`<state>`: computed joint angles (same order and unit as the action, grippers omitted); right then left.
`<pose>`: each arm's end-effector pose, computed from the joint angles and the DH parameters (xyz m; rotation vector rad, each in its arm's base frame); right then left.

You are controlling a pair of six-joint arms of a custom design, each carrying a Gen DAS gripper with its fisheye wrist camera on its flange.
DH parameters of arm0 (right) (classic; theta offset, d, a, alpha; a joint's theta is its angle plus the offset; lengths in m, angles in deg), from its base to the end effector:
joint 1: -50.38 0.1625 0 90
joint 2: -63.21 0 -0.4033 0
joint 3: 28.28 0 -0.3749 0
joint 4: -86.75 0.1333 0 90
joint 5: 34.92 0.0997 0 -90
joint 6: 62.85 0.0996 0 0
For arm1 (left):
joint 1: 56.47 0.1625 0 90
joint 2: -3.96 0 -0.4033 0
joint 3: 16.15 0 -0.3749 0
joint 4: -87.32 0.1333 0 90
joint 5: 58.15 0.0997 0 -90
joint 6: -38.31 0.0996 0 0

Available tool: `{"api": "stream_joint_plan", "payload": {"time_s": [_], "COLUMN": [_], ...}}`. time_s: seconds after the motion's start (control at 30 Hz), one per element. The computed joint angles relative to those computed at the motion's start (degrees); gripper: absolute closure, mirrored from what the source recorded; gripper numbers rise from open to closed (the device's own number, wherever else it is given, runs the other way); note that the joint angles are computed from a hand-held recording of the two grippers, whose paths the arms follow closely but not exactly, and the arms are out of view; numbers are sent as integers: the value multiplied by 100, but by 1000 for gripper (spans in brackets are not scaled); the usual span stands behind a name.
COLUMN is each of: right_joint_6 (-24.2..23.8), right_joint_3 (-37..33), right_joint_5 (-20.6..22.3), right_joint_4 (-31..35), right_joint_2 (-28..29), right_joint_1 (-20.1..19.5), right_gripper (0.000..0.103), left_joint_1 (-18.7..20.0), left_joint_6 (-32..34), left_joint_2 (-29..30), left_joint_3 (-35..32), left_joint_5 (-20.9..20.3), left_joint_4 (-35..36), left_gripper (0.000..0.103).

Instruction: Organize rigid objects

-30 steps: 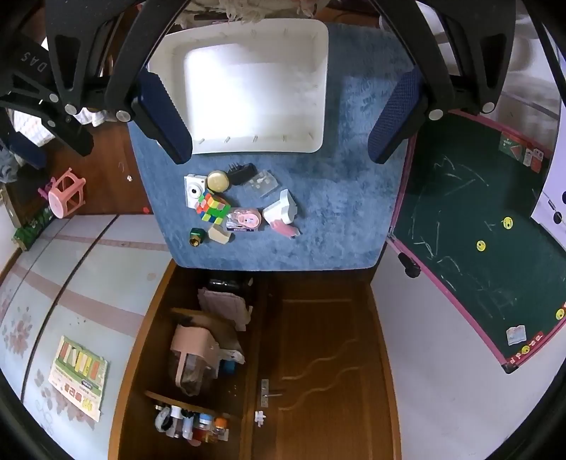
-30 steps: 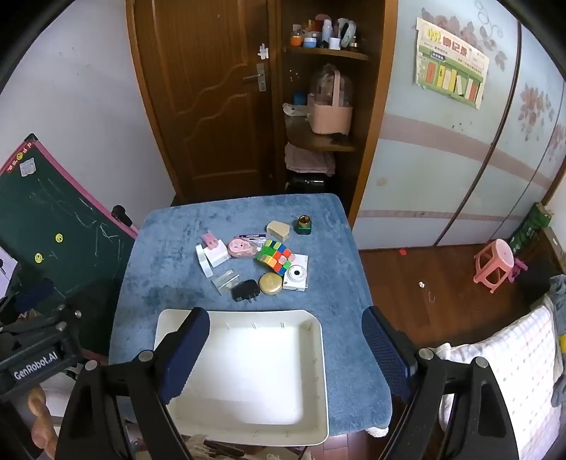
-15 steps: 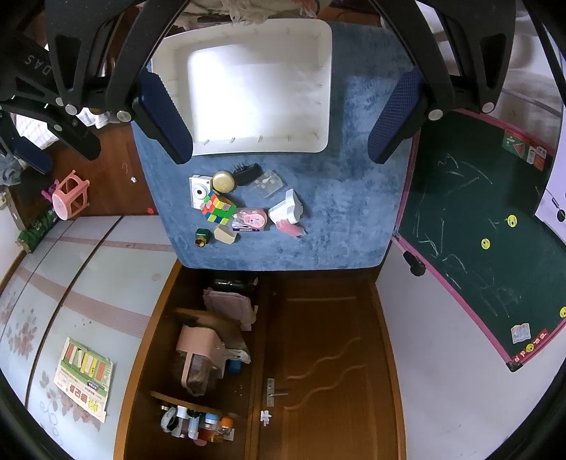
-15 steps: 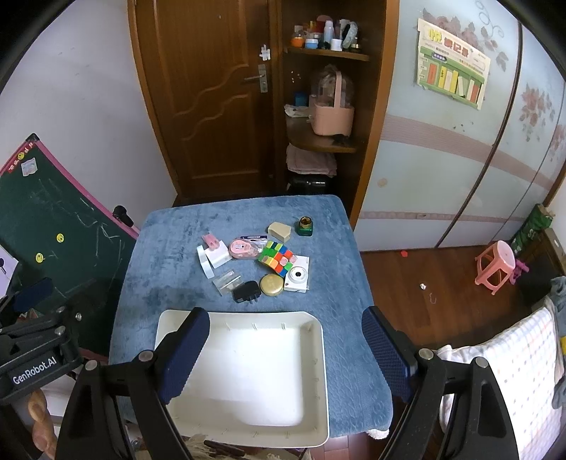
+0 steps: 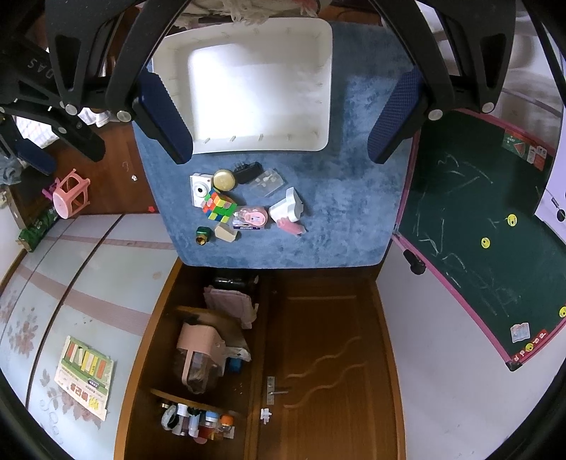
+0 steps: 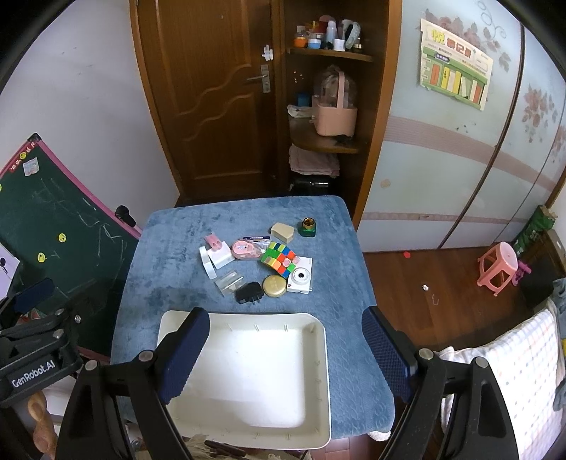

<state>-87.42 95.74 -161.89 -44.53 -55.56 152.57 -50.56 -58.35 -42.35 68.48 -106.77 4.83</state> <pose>0.1365 -0.2842 0.4760 0.5001 -2.3179 0.6772 -0.5649 -0.2587 0.0981 0.1092 2.2445 -0.8442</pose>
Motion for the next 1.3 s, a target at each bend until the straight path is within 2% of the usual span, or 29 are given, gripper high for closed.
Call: {"api": "stream_joint_plan", "payload": {"time_s": [0.5, 0.63, 0.93, 1.3], "right_joint_6": [-21, -6, 1, -7], "right_joint_3": [2, 24, 11, 28], "right_joint_5": [7, 0, -3, -5], "right_joint_4": [-69, -83, -76, -101], "right_joint_2": [82, 73, 86, 82], "right_joint_1": [44, 49, 50, 44], "right_gripper": [14, 14, 14, 14], "left_joint_1": [-160, -162, -47, -17], "left_joint_6": [16, -37, -445, -423], "left_joint_2": [-124, -89, -121, -72], "left_joint_3": [222, 132, 87, 23], "left_joint_5": [306, 373, 14, -74], "left_joint_4": [-280, -149, 83, 88], "left_gripper": [3, 3, 3, 3]}}
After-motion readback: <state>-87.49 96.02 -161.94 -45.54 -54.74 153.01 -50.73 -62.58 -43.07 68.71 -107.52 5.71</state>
